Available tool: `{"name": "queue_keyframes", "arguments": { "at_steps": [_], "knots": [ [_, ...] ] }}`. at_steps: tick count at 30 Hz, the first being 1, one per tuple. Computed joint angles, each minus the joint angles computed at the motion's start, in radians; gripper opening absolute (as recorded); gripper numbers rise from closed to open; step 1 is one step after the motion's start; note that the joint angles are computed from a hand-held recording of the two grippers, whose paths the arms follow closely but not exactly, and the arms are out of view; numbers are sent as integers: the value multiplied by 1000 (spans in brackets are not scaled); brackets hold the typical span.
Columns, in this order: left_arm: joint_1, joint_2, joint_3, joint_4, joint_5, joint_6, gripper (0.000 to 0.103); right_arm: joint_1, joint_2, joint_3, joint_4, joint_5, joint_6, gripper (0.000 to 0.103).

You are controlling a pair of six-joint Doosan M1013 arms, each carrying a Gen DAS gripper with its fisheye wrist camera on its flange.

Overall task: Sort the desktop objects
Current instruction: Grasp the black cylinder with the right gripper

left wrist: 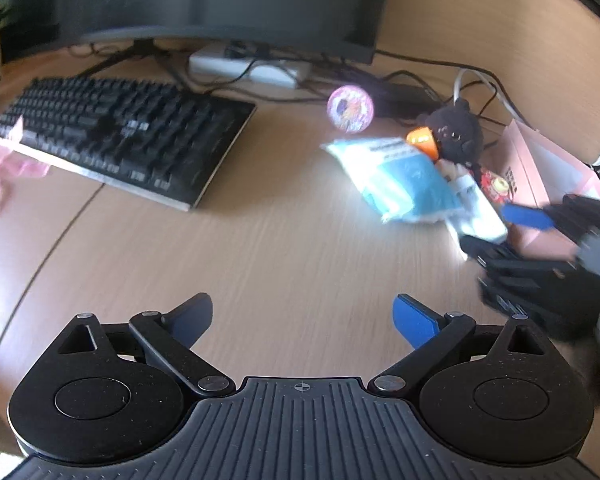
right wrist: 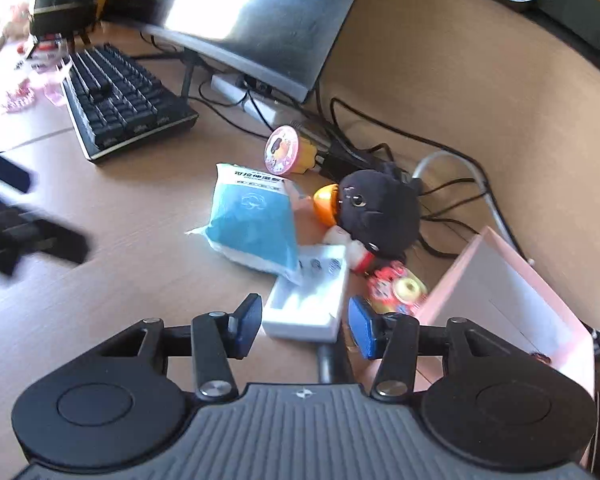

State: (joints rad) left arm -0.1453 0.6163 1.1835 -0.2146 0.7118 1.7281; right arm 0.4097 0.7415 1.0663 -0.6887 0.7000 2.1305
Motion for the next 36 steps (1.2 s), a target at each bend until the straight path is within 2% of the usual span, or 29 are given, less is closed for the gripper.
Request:
{"name": "queue_keyframes", "arguments": {
  "at_steps": [5, 7, 9, 11, 12, 14, 16, 18, 19, 22, 25, 29, 33, 34, 36],
  "knots": [
    [12, -13, 28, -51, 0, 54, 100, 9, 56, -62, -64, 86, 35, 52],
    [13, -9, 25, -57, 1, 65, 100, 9, 45, -47, -54, 71, 40, 51],
    [13, 0, 15, -70, 16, 81, 100, -4, 6, -2, 86, -13, -29, 51],
    [11, 5, 9, -87, 29, 102, 100, -18, -38, 48, 319, -99, -190, 50],
    [11, 5, 10, -93, 31, 110, 100, -18, -62, 82, 370, -134, -220, 53],
    [12, 6, 10, -108, 36, 126, 100, -8, -96, 131, 313, -171, -169, 61],
    [12, 5, 14, -114, 40, 133, 100, -3, -114, 165, 193, -178, -42, 61],
    [14, 2, 21, -129, 43, 149, 100, 2, -99, 149, 64, -102, 73, 58],
    [16, -2, 28, -144, 45, 167, 100, 0, -85, 130, 47, -63, 91, 51],
    [21, -14, 45, -189, 54, 215, 100, -17, -61, 102, 104, -37, 89, 47],
    [20, -22, 59, -214, 66, 247, 100, -24, -36, 69, 171, -11, 47, 23],
    [16, -33, 78, -224, 74, 280, 100, -22, -73, 122, 233, -47, -14, 22],
    [10, -36, 88, -223, 77, 286, 100, -15, -141, 224, 249, -50, -64, 22],
    [9, -35, 88, -227, 78, 295, 100, -15, -156, 245, 235, -46, -71, 22],
    [5, -35, 90, -229, 77, 313, 100, -7, -179, 288, 123, -23, -24, 22]
  ]
}}
